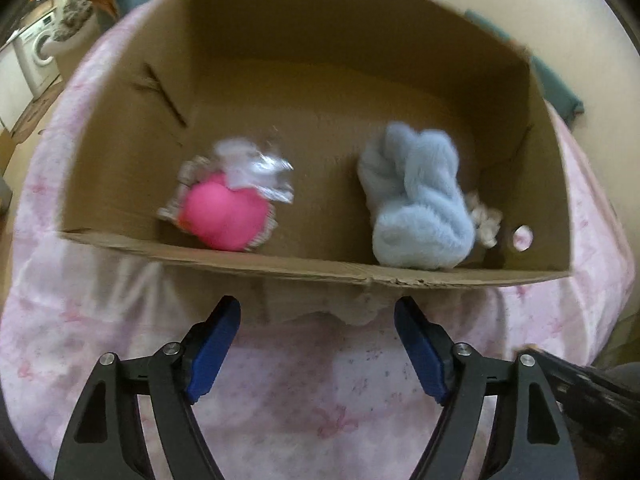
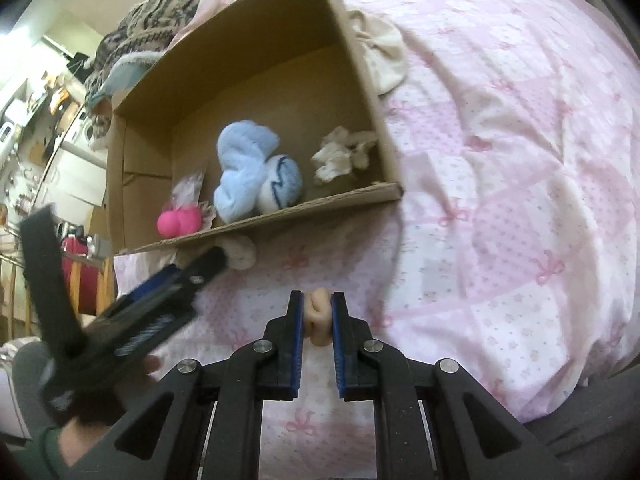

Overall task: Organize soft objects
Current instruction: 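Grasp the white sock with the left tool, then carry the orange tube and white sock over the box with both tools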

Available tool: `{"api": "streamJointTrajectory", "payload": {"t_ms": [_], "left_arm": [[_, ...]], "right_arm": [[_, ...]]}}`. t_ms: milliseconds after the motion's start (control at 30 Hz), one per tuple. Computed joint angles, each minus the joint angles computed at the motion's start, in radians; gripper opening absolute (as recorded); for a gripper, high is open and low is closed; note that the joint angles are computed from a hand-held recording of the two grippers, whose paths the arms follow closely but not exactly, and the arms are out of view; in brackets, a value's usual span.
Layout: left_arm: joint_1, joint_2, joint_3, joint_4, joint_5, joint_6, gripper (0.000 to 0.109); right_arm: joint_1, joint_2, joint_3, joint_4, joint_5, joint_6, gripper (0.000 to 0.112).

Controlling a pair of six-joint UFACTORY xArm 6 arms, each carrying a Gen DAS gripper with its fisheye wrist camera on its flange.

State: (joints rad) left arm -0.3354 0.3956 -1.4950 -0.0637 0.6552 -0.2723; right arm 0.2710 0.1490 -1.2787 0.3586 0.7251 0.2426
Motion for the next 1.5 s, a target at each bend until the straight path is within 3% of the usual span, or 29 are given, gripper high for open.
{"api": "streamJointTrajectory", "payload": {"t_ms": [133,200,233,300,367,833,1100,1233,1500], "left_arm": [[-0.014,0.058,-0.052,0.092,-0.009,-0.054,0.076],[-0.014,0.074,-0.070,0.101,-0.011,-0.059,0.050],[-0.014,0.088,-0.094,0.094,0.020,-0.053,0.046],[-0.011,0.093,-0.103,0.048,0.026,-0.022,0.024],[-0.017,0.087,-0.102,0.067,0.028,-0.018,0.020],[-0.018,-0.107,0.056,0.116,0.032,-0.073,0.018],[0.027,-0.245,0.125,0.105,-0.031,-0.010,0.018],[0.032,-0.210,0.030,0.114,-0.033,-0.001,0.018],[0.039,-0.044,-0.198,0.103,0.062,0.061,0.018]], "right_arm": [[-0.018,-0.004,0.015,0.026,-0.007,-0.025,0.014],[-0.017,-0.007,0.017,0.032,-0.012,-0.029,0.014],[0.001,0.006,0.002,0.022,-0.017,-0.005,0.014],[0.008,0.021,-0.016,0.022,-0.016,0.002,0.014],[-0.001,0.012,-0.008,0.038,-0.016,-0.014,0.014],[0.000,-0.018,0.015,0.112,-0.045,-0.096,0.014],[0.021,-0.043,-0.015,0.166,-0.111,-0.180,0.014],[0.023,-0.016,-0.077,0.155,-0.122,-0.191,0.014],[0.001,0.116,-0.253,0.034,-0.096,-0.128,0.015]]}}
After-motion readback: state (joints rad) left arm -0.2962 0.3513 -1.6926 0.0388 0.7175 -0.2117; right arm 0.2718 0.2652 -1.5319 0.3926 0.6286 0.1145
